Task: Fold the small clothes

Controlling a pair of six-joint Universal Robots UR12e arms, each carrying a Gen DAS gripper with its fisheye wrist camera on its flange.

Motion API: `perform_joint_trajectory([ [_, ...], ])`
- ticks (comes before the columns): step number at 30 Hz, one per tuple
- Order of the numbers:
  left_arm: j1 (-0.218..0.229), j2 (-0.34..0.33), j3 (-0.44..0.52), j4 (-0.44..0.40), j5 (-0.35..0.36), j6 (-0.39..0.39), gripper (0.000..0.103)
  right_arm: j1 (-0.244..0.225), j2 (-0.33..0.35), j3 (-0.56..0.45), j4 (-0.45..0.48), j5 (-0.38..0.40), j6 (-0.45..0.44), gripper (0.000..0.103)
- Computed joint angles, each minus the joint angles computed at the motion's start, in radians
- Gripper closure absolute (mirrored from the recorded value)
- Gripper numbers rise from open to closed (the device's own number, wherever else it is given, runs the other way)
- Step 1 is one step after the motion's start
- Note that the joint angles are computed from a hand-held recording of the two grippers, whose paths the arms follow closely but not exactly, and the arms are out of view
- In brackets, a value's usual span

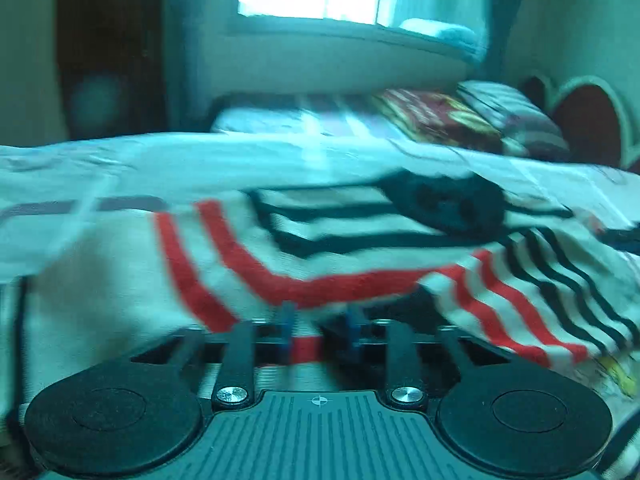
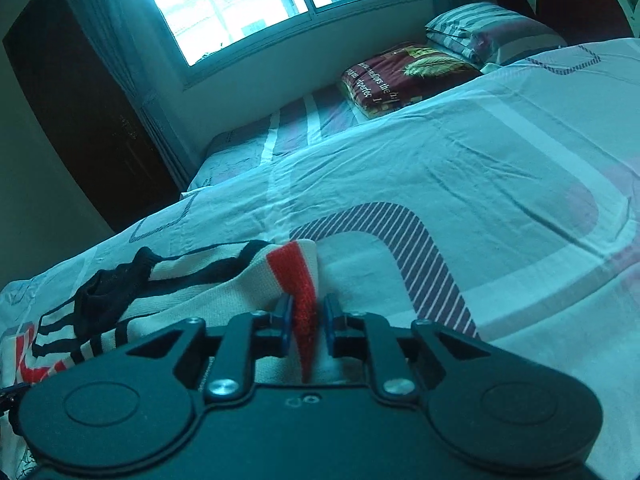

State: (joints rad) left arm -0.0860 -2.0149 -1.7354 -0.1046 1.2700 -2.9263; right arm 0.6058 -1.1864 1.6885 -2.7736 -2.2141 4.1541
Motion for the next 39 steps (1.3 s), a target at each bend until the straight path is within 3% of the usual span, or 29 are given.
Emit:
perform_joint_trajectory([
  [2,-0.004,0.002,-0.010,0.089,-0.010,-0.048,0.052,0.022,0.008,-0.016,-0.040,-0.028,-0.099,0.075],
  [4,-0.024,-0.004,0.007,0.082,-0.092,-0.077,0.052,0.029,0.032,-0.054,-0.064,0.030,-0.211,0.078],
  [6,-0.064,-0.018,0.027,0.066,-0.141,-0.038,0.052,0.039,0.073,-0.104,-0.081,0.074,-0.355,0.078],
  [9,-0.113,-0.040,0.056,0.003,-0.172,0.013,0.052,0.037,0.111,-0.148,-0.077,0.158,-0.452,0.079],
  [12,-0.136,-0.049,0.060,-0.058,-0.092,0.093,0.052,0.039,0.107,-0.150,0.023,0.062,-0.406,0.085],
  [14,-0.114,-0.033,0.026,-0.021,-0.087,0.123,0.052,0.029,0.072,-0.100,0.034,0.030,-0.333,0.100],
  [15,-0.105,-0.025,0.011,0.001,-0.059,0.133,0.052,0.025,0.055,-0.082,0.055,0.022,-0.315,0.100],
  [17,-0.081,-0.015,0.001,-0.008,-0.090,0.106,0.052,0.030,0.045,-0.077,0.100,-0.006,-0.308,0.100],
  [19,-0.087,-0.010,-0.001,0.005,-0.061,0.115,0.052,0.038,0.051,-0.096,0.117,-0.012,-0.303,0.090],
  [20,-0.091,-0.006,-0.007,0.028,-0.053,0.115,0.052,0.050,0.058,-0.105,0.093,-0.039,-0.323,0.077],
  [22,-0.098,-0.001,-0.013,0.013,-0.033,0.137,0.046,0.074,0.074,-0.117,0.012,-0.057,-0.378,0.074],
  [23,-0.101,-0.008,-0.012,0.005,-0.018,0.141,0.042,0.075,0.075,-0.123,0.024,-0.011,-0.381,0.072],
  [25,-0.091,-0.004,-0.021,0.020,-0.042,0.124,0.041,0.076,0.089,-0.147,0.140,0.036,-0.378,0.071],
  [26,-0.084,0.005,-0.025,0.008,-0.055,0.121,0.039,0.089,0.098,-0.161,0.160,-0.003,-0.394,0.072],
  [27,-0.076,0.016,-0.035,0.017,-0.057,0.110,0.027,0.096,0.100,-0.171,0.179,-0.024,-0.384,0.072],
  [29,-0.046,0.039,-0.085,0.119,-0.059,0.070,0.010,0.110,0.090,-0.154,0.103,-0.053,-0.361,0.071],
  [31,0.005,0.070,-0.133,0.164,-0.083,-0.004,0.010,0.123,0.075,-0.134,0.066,-0.083,-0.304,0.065],
  [34,0.098,0.115,-0.205,0.197,-0.063,-0.166,0.011,0.135,0.041,-0.101,0.115,-0.083,-0.178,0.063],
  [39,0.267,0.129,-0.255,0.196,-0.042,-0.554,0.030,0.161,0.005,-0.059,0.150,-0.069,-0.057,0.060],
])
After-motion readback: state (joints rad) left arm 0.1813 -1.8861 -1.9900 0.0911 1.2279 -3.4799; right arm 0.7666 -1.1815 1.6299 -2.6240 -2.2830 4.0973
